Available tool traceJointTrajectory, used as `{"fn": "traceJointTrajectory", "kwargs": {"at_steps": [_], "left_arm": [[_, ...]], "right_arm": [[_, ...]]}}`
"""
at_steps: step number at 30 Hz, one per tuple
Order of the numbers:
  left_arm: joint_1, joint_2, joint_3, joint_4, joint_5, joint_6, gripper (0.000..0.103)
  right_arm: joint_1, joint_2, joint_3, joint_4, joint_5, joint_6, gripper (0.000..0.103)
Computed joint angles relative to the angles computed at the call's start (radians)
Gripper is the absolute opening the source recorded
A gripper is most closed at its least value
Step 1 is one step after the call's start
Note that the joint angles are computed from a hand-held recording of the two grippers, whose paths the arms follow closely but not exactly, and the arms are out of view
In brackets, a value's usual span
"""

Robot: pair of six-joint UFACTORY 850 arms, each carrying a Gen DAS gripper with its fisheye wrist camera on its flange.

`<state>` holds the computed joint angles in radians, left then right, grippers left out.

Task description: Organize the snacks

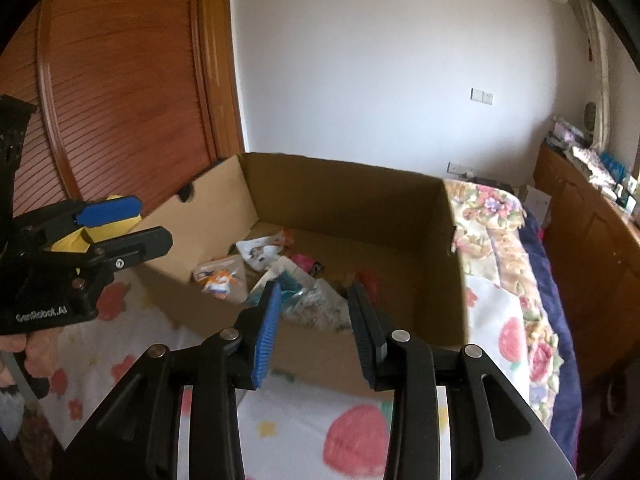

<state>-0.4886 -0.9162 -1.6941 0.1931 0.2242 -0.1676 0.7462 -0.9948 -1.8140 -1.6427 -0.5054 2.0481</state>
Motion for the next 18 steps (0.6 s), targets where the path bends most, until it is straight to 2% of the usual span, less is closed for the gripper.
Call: {"fn": "traceJointTrajectory", "kwargs": {"at_steps": [1,6,11,18], "left_arm": [[-0.006,0.039,0.060,-0.072,0.025,0.069,0.067],[-0.025,0.154,0.235,-0.229,0.101,0.218,0.067],[-0.040,0.256,0.394,-0.302,0.173,0.285,0.068],[-0.065,0.338,0.541,-0.352,0.244,0.305,0.070]], "right_arm": [[0.011,0.018,0.028,-0.017,-0.015,0.029,0.035],[0.070,0.094,0.144,-0.071,-0.090,0.149,0.037],[0.119,0.151,0.229,-0.088,-0.148,0.220,0.037],[0.185,0.200,0.325,-0.093,-0.232,0.309,0.040]]}}
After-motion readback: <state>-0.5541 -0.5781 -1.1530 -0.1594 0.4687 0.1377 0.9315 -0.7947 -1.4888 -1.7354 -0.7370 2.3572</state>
